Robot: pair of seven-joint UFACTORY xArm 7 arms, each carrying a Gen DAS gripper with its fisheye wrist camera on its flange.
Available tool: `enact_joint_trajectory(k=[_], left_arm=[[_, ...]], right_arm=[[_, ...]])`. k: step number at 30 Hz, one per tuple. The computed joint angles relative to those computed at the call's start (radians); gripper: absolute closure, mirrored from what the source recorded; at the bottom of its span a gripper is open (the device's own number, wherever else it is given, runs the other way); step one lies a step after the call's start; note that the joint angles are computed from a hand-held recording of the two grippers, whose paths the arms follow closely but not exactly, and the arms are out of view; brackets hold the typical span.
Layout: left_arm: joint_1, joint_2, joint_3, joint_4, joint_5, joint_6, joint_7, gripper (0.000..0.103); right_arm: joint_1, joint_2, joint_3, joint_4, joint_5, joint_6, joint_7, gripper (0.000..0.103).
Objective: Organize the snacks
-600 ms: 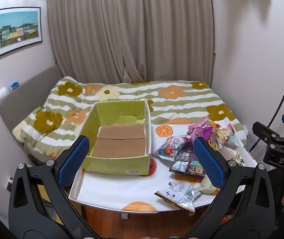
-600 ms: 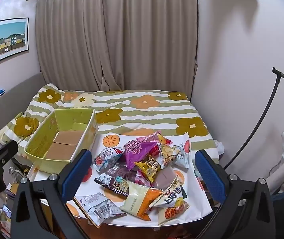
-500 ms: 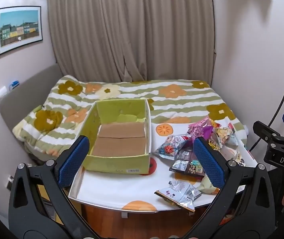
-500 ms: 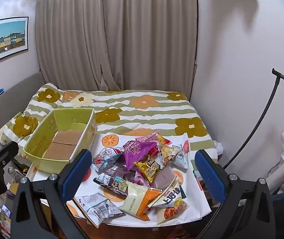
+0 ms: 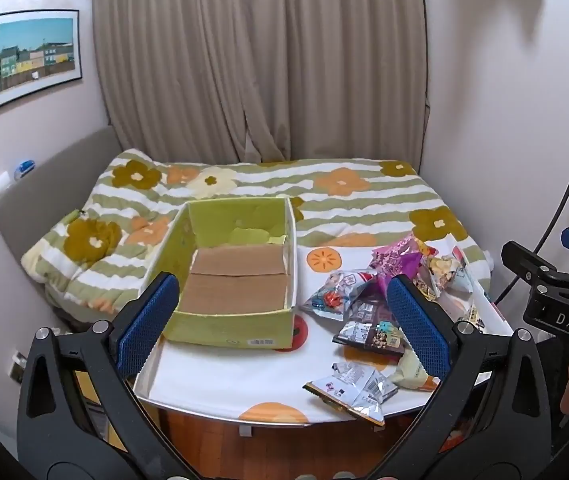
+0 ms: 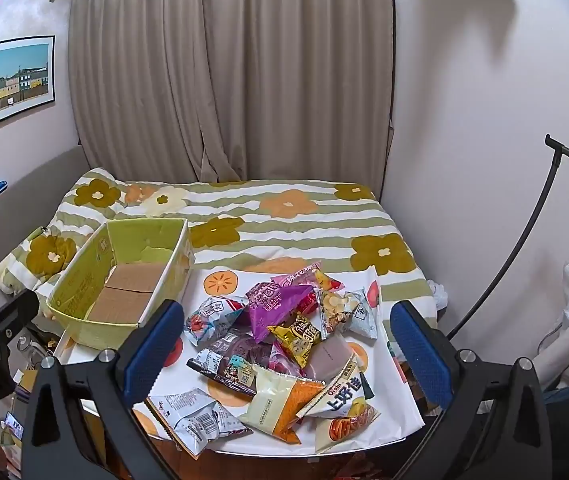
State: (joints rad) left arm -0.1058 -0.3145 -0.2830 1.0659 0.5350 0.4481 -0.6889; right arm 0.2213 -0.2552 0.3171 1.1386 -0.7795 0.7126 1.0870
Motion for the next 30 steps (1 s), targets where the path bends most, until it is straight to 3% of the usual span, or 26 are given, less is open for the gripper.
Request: enact_joint_trajectory(k=[30], left_arm=[[-0.003,-0.01,-0.006,-0.008,-0.005,-0.004,-0.018,0.0]], right_arm=[[-0.004,-0.021,0.012,-0.024,0.009,-0.001,0.01,0.0]])
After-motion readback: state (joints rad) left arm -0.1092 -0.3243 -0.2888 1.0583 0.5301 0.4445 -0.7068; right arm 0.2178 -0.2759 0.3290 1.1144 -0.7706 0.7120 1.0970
